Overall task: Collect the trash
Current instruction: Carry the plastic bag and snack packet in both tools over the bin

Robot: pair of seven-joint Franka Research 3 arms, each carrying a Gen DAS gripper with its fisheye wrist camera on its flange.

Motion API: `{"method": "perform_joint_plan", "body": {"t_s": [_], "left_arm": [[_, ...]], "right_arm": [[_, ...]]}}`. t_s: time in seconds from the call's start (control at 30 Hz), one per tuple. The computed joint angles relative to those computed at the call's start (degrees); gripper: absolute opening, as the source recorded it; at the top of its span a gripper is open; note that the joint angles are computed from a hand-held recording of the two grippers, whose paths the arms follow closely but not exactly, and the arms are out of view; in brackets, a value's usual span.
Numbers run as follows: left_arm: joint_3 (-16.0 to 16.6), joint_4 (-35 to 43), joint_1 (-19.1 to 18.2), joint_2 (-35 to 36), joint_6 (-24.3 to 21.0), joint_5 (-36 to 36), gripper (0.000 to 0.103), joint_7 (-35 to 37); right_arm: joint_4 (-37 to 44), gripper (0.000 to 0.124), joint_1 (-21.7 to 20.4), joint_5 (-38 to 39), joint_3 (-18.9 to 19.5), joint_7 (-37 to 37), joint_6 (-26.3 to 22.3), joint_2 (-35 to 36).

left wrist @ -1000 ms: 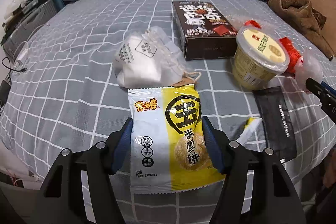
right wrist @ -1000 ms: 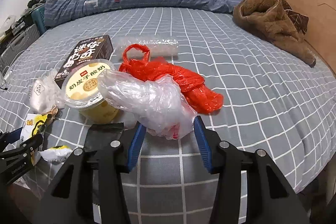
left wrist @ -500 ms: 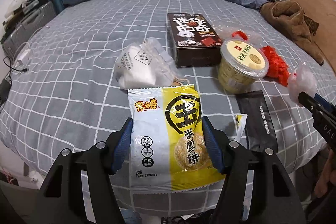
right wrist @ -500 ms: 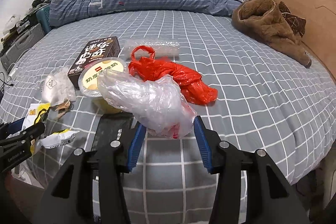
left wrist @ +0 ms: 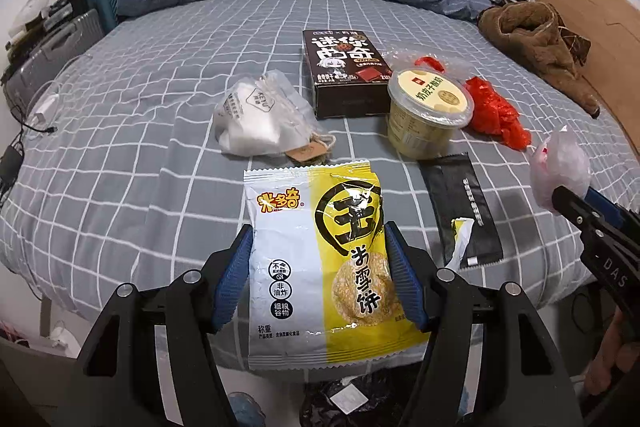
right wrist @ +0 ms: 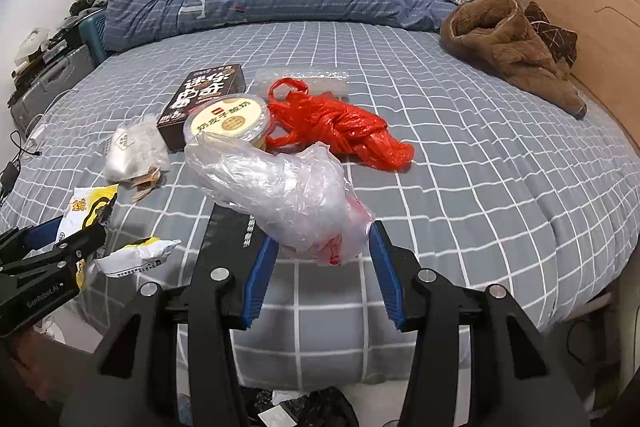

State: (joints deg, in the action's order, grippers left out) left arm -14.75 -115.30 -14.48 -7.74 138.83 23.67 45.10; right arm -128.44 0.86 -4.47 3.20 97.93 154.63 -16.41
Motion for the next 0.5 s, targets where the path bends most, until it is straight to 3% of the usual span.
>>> {"method": "perform_joint_plan", "body": {"t_s": [0.5], "left_arm": [[-0.9,-7.0,-0.9,-6.6,1.0,-1.9,0.063,-2.1]], "right_arm": [[-6.0,0.045,0.3,2.5,0.7,-0.6,-0.7,-7.1]]}}
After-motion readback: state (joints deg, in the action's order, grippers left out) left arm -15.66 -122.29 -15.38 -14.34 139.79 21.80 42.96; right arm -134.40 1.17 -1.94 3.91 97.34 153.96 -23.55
